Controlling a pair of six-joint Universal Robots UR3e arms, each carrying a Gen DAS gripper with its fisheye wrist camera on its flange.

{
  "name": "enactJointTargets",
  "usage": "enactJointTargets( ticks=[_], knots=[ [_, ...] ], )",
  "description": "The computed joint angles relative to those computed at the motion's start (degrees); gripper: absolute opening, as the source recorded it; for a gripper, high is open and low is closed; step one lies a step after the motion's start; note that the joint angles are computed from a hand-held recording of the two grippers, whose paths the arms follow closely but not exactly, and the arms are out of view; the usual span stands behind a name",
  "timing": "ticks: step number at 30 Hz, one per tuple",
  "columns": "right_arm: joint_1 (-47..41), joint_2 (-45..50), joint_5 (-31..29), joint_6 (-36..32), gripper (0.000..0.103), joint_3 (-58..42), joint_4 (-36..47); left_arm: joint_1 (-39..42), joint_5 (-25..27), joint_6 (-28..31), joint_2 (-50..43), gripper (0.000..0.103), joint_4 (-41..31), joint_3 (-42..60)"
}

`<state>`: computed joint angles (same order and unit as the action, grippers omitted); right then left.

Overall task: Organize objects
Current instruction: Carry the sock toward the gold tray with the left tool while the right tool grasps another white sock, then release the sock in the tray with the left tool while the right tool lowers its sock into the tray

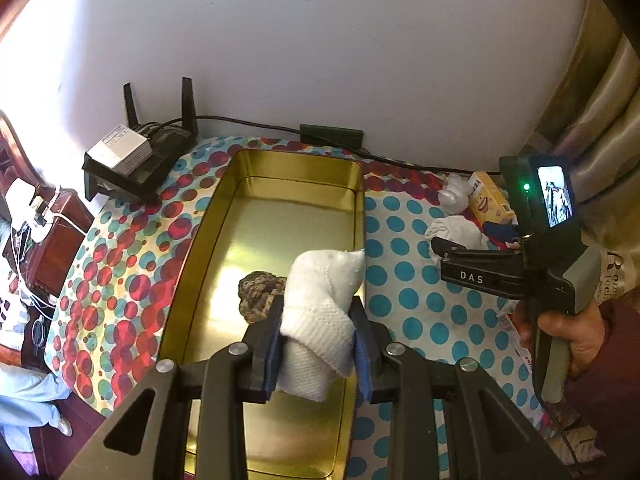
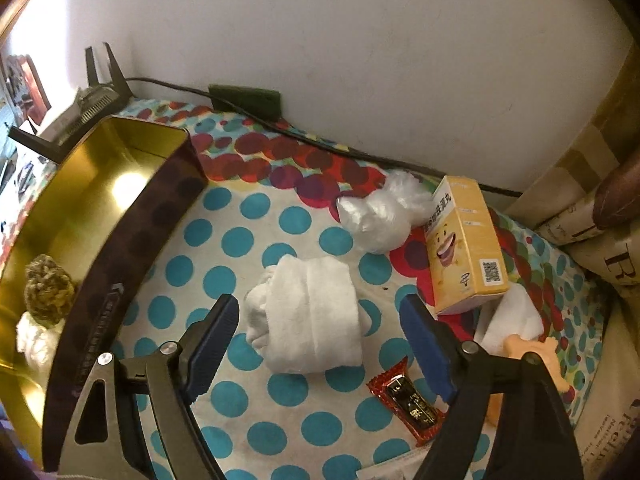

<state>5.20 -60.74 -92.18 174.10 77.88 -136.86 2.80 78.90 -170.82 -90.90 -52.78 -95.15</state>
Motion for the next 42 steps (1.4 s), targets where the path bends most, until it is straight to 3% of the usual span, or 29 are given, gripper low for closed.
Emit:
enactJointTargets(
  ticks=[4, 7, 8, 15, 28, 42],
  knots=[
    [-0.05, 1.14, -0.16, 0.73, 0.08, -1.0, 0.92, 1.12, -0.12, -0.13, 0.35, 0.03, 0.13, -0.8],
    [-0.01, 1.44, 0.1, 1.18, 0.066, -1.09, 1.39, 1.88, -0.31, -0.04, 0.42, 0.03, 0.15, -1.2],
    [-0.17, 1.47, 0.89, 1.27, 0.057, -1.06, 1.52, 2.11, -0.38, 0.09, 0.36, 0.03, 0.1, -1.32],
    [1.62, 1.2, -0.78, 0.62, 0.042, -1.49, 1.05, 3.4, -1.05, 0.43, -0.01, 0.03, 0.42, -2.06],
    [3.88, -1.55, 3.53, 2.19, 0.04, -4.82, 2.19, 4.92, -1.28, 0.93, -0.06, 0.03, 1.21, -2.75],
    [8.56, 1.34, 6.71, 1.94, 0.04, -15.88, 6.3, 7.11, -1.07, 0.25, 0.1, 0.03, 1.7, -3.96]
  ],
)
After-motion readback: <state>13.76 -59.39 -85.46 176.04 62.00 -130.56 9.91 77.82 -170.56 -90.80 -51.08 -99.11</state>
